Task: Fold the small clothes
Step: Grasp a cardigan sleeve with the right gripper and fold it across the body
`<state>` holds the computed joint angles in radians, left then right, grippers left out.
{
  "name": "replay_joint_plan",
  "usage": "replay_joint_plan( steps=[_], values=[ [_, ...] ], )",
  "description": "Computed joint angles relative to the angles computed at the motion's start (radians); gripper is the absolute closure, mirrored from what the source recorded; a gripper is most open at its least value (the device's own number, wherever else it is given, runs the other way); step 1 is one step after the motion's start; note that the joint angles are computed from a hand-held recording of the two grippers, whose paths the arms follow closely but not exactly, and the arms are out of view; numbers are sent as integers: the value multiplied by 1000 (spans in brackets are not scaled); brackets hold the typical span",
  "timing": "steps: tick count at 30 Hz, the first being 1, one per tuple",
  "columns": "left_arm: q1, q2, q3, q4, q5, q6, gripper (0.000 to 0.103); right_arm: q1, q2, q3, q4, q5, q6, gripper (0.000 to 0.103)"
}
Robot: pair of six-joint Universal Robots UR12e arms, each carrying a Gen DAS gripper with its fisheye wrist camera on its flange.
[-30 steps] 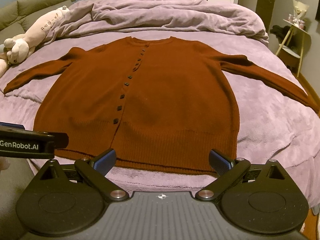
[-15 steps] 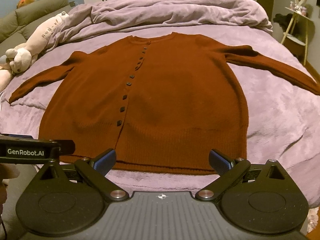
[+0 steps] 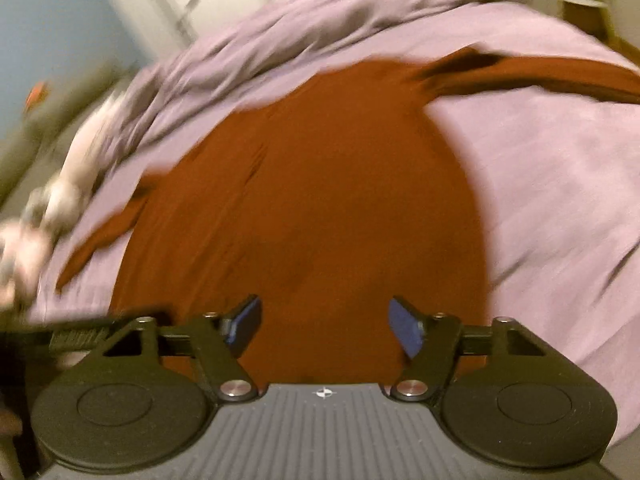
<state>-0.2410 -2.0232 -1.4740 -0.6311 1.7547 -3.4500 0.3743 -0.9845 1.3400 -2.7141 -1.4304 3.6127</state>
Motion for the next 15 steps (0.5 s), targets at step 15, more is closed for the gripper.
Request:
replay_joint_plan(
  steps=[15],
  values=[
    [23,-151,173,-91,74,-76,0,-226,99,-34,-168,-276,702,74]
  ],
)
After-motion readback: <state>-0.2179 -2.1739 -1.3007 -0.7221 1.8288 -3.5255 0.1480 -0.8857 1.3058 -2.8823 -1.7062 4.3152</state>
